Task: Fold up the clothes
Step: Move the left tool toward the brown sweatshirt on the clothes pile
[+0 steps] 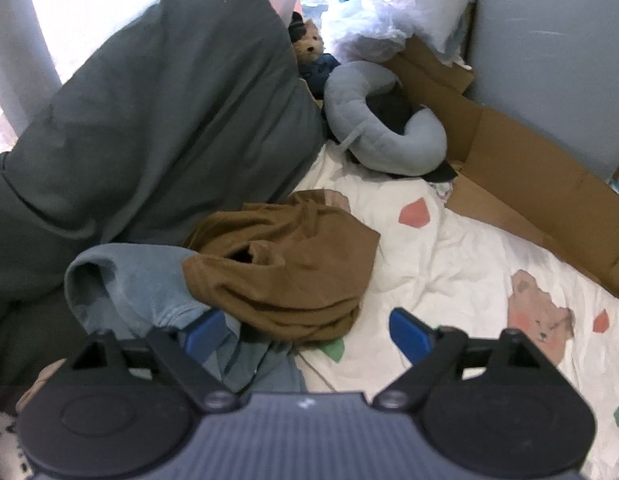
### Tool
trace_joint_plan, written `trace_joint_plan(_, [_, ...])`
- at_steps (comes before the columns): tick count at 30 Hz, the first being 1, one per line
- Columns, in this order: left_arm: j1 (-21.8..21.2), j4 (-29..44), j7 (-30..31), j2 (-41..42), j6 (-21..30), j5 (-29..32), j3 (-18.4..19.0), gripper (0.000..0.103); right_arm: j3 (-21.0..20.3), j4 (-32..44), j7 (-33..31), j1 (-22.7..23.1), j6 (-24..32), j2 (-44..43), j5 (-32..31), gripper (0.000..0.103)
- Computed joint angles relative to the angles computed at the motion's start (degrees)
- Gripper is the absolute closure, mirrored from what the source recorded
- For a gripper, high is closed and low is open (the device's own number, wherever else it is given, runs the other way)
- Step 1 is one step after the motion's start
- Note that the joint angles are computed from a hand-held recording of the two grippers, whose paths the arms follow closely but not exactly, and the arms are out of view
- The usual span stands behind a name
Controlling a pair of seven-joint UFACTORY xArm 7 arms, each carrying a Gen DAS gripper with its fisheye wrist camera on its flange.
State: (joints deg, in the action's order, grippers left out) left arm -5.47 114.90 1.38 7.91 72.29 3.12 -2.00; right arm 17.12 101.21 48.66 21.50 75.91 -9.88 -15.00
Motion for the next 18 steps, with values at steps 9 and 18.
trace_joint_plan(9, [0.6,-9.3,1.0,0.1,-11.6,-1.6,0.1,0.014,-1.2,-10.8,-0.3,-2.2,-7.9,-3.6,2.1,0.001])
trace_joint_plan(18, [1.4,-18.8,1.5,0.9,-23.5,-0.9,0.5,0.015,-1.7,-15.4,-1.2,-2.6,-11.7,-3.2,3.0,0.001])
